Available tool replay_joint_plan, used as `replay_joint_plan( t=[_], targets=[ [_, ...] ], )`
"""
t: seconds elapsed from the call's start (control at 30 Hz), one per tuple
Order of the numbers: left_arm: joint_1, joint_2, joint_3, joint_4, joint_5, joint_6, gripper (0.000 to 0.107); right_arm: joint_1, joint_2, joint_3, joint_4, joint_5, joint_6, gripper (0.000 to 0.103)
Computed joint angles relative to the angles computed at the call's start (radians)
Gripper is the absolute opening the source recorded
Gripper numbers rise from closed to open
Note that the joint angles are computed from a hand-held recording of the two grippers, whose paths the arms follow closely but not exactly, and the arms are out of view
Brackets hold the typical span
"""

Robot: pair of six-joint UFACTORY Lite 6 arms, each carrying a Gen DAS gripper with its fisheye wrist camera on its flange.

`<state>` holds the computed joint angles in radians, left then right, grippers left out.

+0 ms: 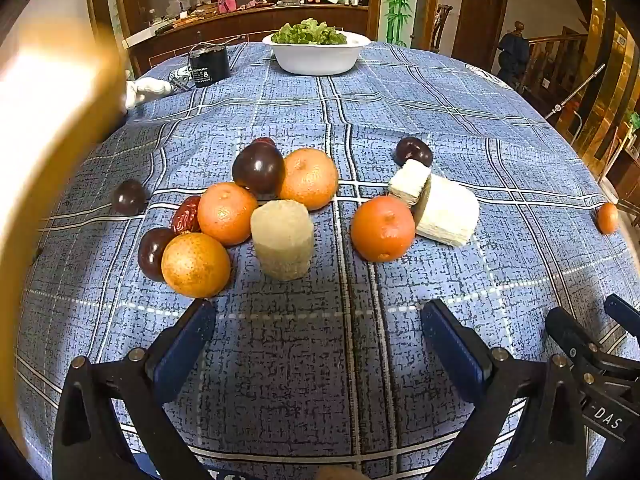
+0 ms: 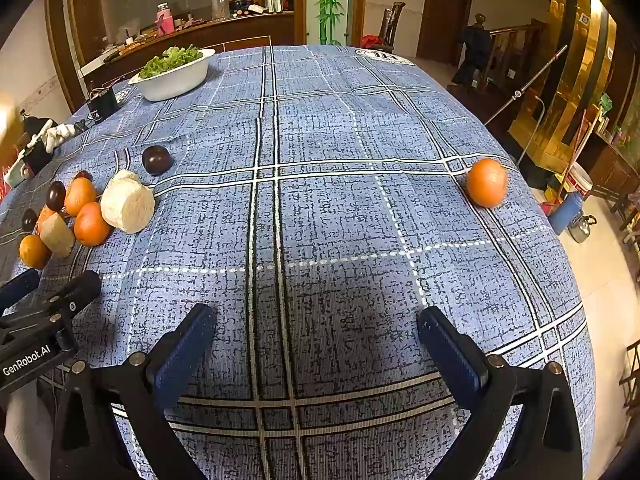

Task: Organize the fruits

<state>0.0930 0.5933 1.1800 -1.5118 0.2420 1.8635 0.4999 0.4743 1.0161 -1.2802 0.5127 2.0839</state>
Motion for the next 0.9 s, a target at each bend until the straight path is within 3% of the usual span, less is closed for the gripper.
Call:
replay_joint_plan(
  t=[0.9],
  targets=[
    [0.000, 0.000, 0.001, 0.006, 0.000, -0.006, 0.103, 0.000, 0.000, 0.000, 0.003, 0.000, -0.002, 0.103]
  ],
)
